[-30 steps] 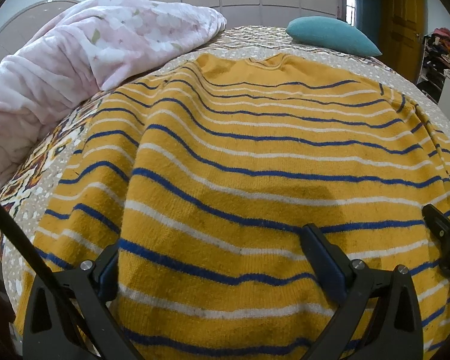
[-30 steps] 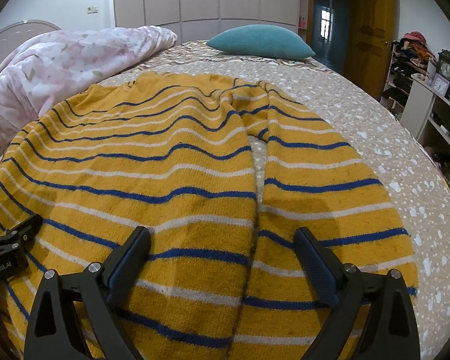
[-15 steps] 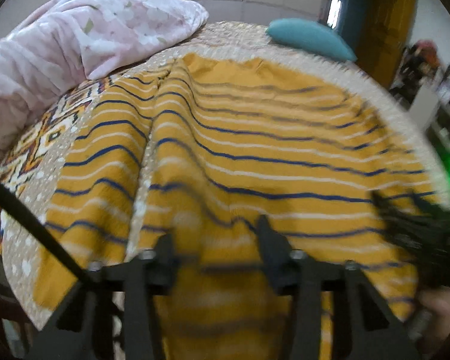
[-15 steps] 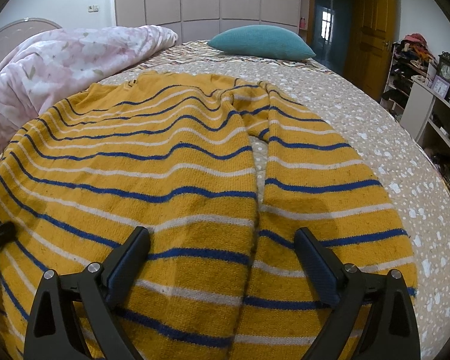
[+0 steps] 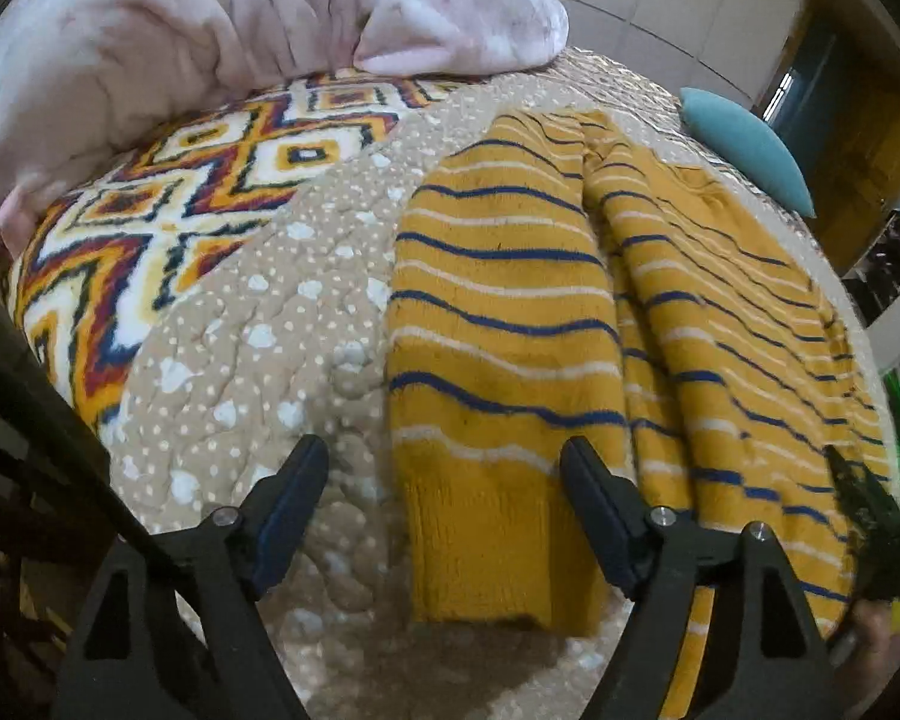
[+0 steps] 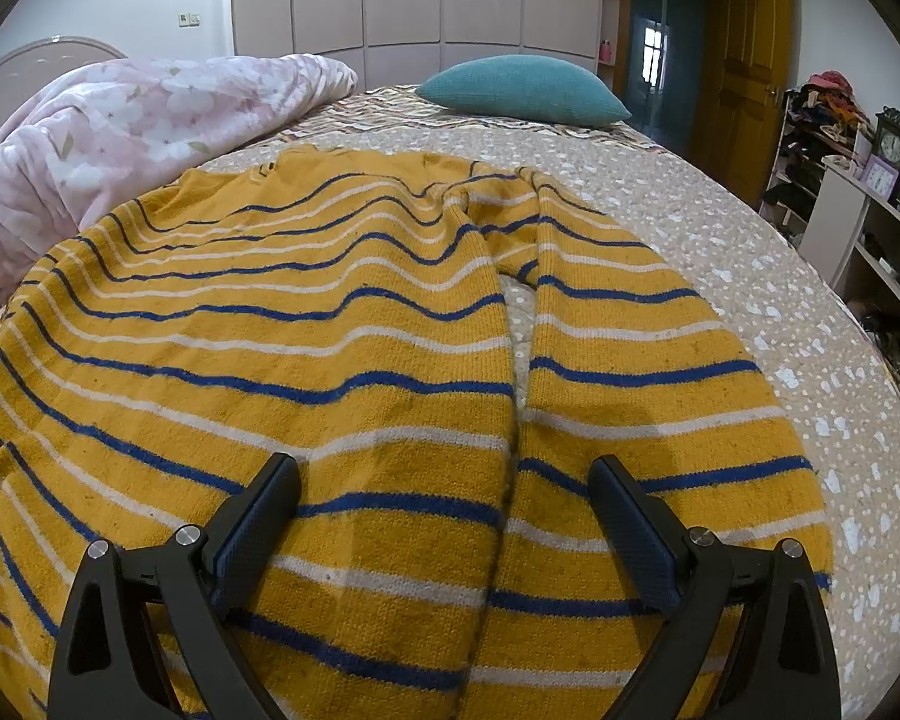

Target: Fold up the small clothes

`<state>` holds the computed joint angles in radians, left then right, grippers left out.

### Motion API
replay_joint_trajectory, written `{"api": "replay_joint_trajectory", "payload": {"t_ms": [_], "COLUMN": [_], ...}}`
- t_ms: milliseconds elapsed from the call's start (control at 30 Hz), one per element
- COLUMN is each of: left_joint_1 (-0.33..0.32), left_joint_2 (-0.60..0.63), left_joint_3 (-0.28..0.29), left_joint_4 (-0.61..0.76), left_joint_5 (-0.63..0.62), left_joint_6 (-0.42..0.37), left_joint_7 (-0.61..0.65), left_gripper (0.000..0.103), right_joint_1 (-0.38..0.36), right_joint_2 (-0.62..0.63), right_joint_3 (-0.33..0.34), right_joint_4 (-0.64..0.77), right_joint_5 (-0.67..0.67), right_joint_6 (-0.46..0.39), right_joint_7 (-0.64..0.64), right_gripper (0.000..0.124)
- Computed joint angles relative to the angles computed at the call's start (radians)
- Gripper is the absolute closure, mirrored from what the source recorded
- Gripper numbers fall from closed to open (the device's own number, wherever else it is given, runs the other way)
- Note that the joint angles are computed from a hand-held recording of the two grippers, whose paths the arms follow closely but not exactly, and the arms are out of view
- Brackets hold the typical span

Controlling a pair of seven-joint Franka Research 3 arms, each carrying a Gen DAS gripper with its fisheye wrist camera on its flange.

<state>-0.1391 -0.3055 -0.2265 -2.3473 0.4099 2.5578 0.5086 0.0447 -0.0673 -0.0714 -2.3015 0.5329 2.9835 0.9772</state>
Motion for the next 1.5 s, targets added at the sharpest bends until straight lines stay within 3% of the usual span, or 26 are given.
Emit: {"api": "replay_joint_trajectory", "payload": {"t_ms": [33,100,133,200,333,467,567,600,633,667,733,767,800,867,1067,1133,1233,1267,1333,1367,1433,1500], "left_joint_1": [0.01,0.008,0.013,0.057,0.119,0.109,0.08,0.07,0.057,0.044,0.027,0.02,0.009,0.0,-0.049,-0.063,-0.075,-0.076,-0.079,-0.08,-0.077,-0.067], "left_joint_2": [0.011,0.018,0.007,-0.009,-0.021,-0.05,-0.106,-0.113,-0.125,-0.134,-0.127,-0.122,-0.111,-0.088,-0.02,-0.009,0.002,0.005,0.006,0.005,0.002,-0.011], "left_joint_3": [-0.018,-0.015,-0.002,-0.012,-0.033,-0.026,-0.016,-0.025,-0.03,-0.039,-0.043,-0.049,-0.053,-0.069,-0.077,-0.071,-0.072,-0.073,-0.073,-0.07,-0.066,-0.066], "left_joint_4": [0.019,0.044,0.042,0.06,0.137,0.153,0.103,0.098,0.09,0.082,0.087,0.086,0.088,0.099,0.125,0.122,0.123,0.124,0.125,0.124,0.123,0.113], "left_joint_5": [0.036,0.047,0.036,0.095,0.248,0.305,0.303,0.3,0.296,0.294,0.282,0.276,0.265,0.252,0.186,0.161,0.145,0.144,0.138,0.134,0.133,0.143], "left_joint_6": [-0.027,-0.059,-0.051,-0.109,-0.325,-0.412,-0.344,-0.318,-0.279,-0.231,-0.157,-0.127,-0.089,-0.071,-0.053,-0.049,-0.057,-0.06,-0.062,-0.06,-0.048,-0.034], "left_joint_7": [-0.011,-0.002,-0.015,-0.085,-0.191,-0.194,-0.203,-0.213,-0.218,-0.226,-0.215,-0.213,-0.205,-0.198,-0.135,-0.109,-0.084,-0.081,-0.079,-0.076,-0.075,-0.091], "left_gripper": [0.068,0.095,0.097,0.097,0.096,0.092,0.072,0.058,0.05,0.047,0.037,0.035,0.035,0.035,0.035,0.035,0.035,0.035,0.035,0.035,0.035,0.035], "right_joint_1": [-0.001,-0.001,-0.001,-0.001,0.0,0.0,-0.006,-0.007,-0.011,-0.02,-0.022,-0.02,-0.039,-0.075,-0.167,-0.166,-0.159,-0.147,-0.134,-0.119,-0.117,-0.152], "right_joint_2": [0.0,-0.001,-0.001,-0.001,-0.001,-0.001,0.003,0.005,0.006,0.004,-0.022,-0.057,-0.08,-0.124,-0.149,-0.178,-0.201,-0.201,-0.208,-0.2,-0.174,-0.134], "right_joint_3": [0.0,0.001,0.001,0.0,0.0,0.0,0.001,-0.001,-0.004,-0.012,-0.045,-0.09,-0.099,-0.123,-0.137,-0.129,-0.093,-0.104,-0.108,-0.131,-0.191,-0.211], "right_joint_4": [0.0,-0.001,-0.001,0.0,0.0,-0.002,0.01,0.018,0.03,0.062,0.104,0.12,0.122,0.112,0.082,0.038,-0.038,-0.049,-0.064,-0.039,0.049,0.13], "right_joint_5": [-0.003,-0.008,-0.009,-0.009,-0.007,-0.006,-0.028,-0.028,-0.032,-0.044,0.11,0.255,0.33,0.376,0.179,0.149,0.07,0.083,0.093,0.124,0.258,0.349], "right_joint_6": [0.0,0.0,0.0,0.001,0.001,0.002,-0.019,-0.035,-0.064,-0.149,-0.281,-0.369,-0.401,-0.398,-0.452,-0.451,-0.384,-0.403,-0.414,-0.467,-0.574,-0.549], "right_joint_7": [0.002,0.006,0.007,0.006,0.005,0.007,0.031,0.033,0.036,0.039,-0.084,-0.18,-0.226,-0.245,-0.19,-0.224,-0.216,-0.229,-0.245,-0.276,-0.319,-0.294], "right_gripper": [0.025,0.025,0.025,0.025,0.025,0.025,0.025,0.024,0.024,0.026,0.049,0.054,0.054,0.052,0.048,0.047,0.044,0.045,0.087,0.113,0.114,0.114]}}
